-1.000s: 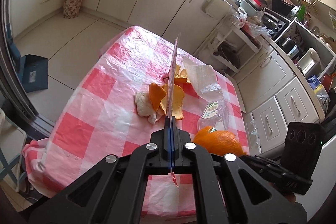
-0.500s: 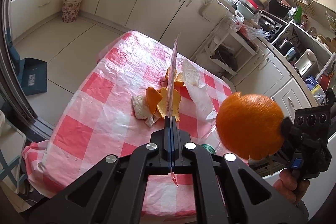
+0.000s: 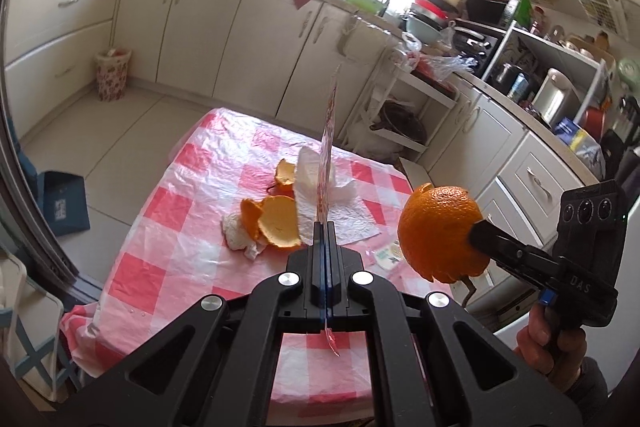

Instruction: Collect trash

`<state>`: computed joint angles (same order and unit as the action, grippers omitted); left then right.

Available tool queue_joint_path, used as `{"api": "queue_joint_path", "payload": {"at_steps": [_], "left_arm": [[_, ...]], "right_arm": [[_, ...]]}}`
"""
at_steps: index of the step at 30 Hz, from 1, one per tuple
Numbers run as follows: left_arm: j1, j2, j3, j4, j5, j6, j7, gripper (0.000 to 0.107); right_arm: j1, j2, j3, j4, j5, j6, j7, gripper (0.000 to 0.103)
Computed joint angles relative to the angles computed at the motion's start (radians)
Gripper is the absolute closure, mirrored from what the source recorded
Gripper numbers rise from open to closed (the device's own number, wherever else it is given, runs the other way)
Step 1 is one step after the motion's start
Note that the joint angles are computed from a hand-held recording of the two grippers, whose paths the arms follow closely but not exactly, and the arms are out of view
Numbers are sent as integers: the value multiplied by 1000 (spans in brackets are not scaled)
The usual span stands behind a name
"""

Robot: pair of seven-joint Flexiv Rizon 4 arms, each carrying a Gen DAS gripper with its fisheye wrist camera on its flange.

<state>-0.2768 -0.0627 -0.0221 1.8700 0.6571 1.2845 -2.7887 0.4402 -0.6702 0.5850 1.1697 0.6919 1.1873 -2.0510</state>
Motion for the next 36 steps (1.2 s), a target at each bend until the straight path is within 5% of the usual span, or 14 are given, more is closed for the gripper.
{"api": "queue_joint_path", "payload": {"at_steps": [6,16,22,25,30,36], "left_arm": [[-54,40,-61,-51,102,-135,-62,106],[-133,-17,-126,-157,139,-218,-15,106],[-180,-125,-104,-246,61,-164,80,106],[-183,-209,-110,-302,-25,-109,165,106],[-164,-387,-170,-426,-215,-53,343,106],[-192,-612,-213,-643,-392,-115,502,106]], "right_arm": [[-14,116,-3,208,16,187,3,96],[-98,189,53,400,-36,378,100,96],[-30,251,-119,500,-125,434,308,96],[61,285,-298,562,-218,403,469,96],[101,277,-485,605,-379,262,694,96],[3,157,-515,489,-482,-40,891,95]]}}
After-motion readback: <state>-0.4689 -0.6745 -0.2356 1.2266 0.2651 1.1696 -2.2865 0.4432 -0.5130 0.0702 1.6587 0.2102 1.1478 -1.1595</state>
